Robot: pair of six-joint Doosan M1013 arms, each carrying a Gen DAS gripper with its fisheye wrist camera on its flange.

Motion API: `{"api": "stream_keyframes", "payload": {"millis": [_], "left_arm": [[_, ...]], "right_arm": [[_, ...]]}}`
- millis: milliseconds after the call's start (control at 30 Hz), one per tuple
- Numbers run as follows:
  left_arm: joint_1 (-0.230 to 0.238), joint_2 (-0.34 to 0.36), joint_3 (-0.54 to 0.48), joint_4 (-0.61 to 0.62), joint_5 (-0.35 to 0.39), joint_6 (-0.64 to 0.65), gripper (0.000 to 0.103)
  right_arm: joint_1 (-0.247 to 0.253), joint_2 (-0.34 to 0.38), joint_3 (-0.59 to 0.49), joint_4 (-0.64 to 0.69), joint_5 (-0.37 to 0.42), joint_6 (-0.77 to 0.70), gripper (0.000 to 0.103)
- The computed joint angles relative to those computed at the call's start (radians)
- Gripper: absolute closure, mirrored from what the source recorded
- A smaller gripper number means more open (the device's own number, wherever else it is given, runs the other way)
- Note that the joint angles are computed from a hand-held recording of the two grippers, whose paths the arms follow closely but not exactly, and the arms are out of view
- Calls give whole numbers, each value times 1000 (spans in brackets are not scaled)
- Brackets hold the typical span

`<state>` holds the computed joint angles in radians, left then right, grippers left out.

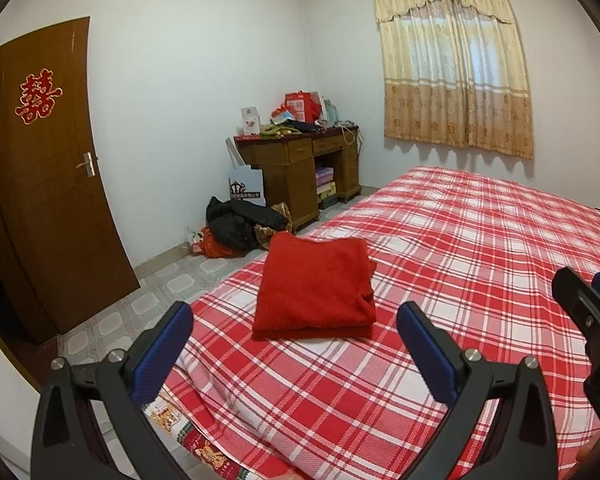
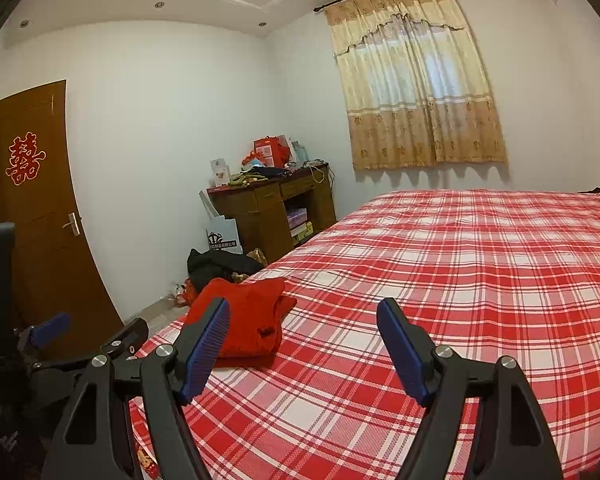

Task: Fold small clothes

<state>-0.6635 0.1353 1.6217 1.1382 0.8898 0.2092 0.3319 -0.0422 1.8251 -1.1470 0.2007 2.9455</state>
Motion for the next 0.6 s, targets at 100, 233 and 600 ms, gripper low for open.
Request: {"api": "stream_keyframes", "payload": {"millis": [100,233,600], "left_arm": [[15,17,-20,-73,-4,48,0],[35,32,-34,-163,-45,108,0],[48,66,-62,-204,-24,144,0]], "right_arm": [[-11,7,-2,70,-3,-59,27],[-31,17,-5,183,-3,-147,27],[-71,43,-17,482,-13,-376,27]]}}
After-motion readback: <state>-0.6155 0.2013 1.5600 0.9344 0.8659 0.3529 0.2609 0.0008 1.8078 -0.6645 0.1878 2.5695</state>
